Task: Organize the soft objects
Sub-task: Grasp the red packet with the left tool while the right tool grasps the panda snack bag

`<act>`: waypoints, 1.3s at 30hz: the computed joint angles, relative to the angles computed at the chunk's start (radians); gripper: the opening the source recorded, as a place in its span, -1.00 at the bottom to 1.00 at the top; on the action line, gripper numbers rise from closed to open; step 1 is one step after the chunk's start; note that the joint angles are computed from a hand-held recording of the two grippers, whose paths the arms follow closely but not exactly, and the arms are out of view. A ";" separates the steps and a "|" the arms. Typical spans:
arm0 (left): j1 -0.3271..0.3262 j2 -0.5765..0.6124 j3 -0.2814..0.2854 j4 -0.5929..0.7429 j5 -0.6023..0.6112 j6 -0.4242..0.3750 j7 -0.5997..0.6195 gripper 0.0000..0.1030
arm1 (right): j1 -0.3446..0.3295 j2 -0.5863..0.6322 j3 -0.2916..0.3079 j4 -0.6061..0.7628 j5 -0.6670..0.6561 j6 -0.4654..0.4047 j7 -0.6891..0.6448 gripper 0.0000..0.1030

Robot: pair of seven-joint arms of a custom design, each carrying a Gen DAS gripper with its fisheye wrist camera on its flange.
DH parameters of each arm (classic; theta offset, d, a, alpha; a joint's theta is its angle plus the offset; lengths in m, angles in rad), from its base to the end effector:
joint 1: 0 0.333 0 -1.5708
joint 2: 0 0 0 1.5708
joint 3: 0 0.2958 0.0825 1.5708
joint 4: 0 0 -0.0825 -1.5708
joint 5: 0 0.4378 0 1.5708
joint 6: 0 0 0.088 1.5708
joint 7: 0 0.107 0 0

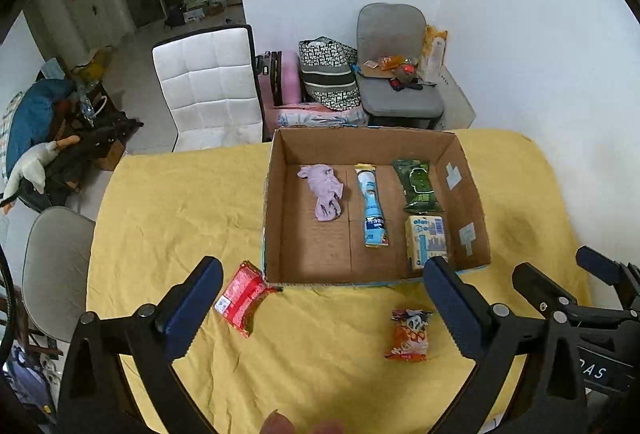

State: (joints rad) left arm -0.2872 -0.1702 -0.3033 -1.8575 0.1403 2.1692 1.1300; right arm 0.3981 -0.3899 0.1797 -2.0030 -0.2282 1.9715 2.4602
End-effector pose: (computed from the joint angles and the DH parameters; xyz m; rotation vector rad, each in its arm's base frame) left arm 0.4995 -0.3422 0.6112 -1.7514 2.1618 -0.5773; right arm 0.4417 0.2866 0.6315 -1.6913 2.2017 -0.4390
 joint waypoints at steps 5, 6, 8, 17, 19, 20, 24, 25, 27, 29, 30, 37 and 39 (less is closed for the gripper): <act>0.005 -0.049 0.004 -0.062 -0.018 0.001 0.003 0.99 | 0.013 -0.022 0.003 -0.030 0.027 -0.011 0.012 1.00; 0.010 -0.057 0.002 -0.077 -0.010 -0.003 -0.006 0.99 | 0.014 -0.024 0.004 -0.042 0.032 -0.017 0.018 1.00; 0.018 -0.071 0.000 -0.109 0.000 -0.010 -0.023 0.99 | 0.025 -0.030 -0.011 -0.089 0.081 -0.009 0.017 1.00; 0.051 -0.035 0.022 -0.233 -0.026 -0.096 -0.081 0.99 | 0.055 0.073 -0.078 -0.301 0.363 0.122 0.015 1.00; 0.057 -0.006 0.029 -0.245 -0.028 -0.101 -0.089 0.99 | 0.055 0.123 -0.081 -0.314 0.412 0.156 0.008 0.90; 0.060 0.015 0.035 -0.244 -0.031 -0.107 -0.088 0.99 | 0.054 0.153 -0.082 -0.312 0.431 0.165 -0.002 0.80; 0.071 0.070 0.059 -0.239 -0.039 -0.108 -0.069 0.99 | 0.048 0.255 -0.077 -0.287 0.496 0.162 -0.036 0.41; 0.074 0.084 0.063 -0.235 -0.037 -0.103 -0.059 0.99 | 0.046 0.272 -0.073 -0.280 0.506 0.158 -0.042 0.29; 0.077 0.116 0.070 -0.218 -0.014 -0.107 -0.044 0.99 | 0.044 0.296 -0.064 -0.265 0.508 0.143 -0.053 0.15; 0.080 0.161 0.078 -0.186 0.001 -0.115 -0.021 0.99 | 0.043 0.305 -0.052 -0.251 0.474 0.123 -0.046 -0.09; 0.081 0.184 0.082 -0.167 0.006 -0.123 -0.007 0.99 | 0.044 0.308 -0.049 -0.247 0.472 0.122 -0.058 -0.10; 0.061 0.378 0.112 -0.005 0.059 -0.200 0.093 0.99 | 0.050 0.331 -0.035 -0.218 0.454 0.087 -0.082 -0.10; 0.059 0.414 0.119 0.023 0.044 -0.207 0.128 0.99 | 0.052 0.323 -0.033 -0.226 0.457 0.081 -0.085 -0.10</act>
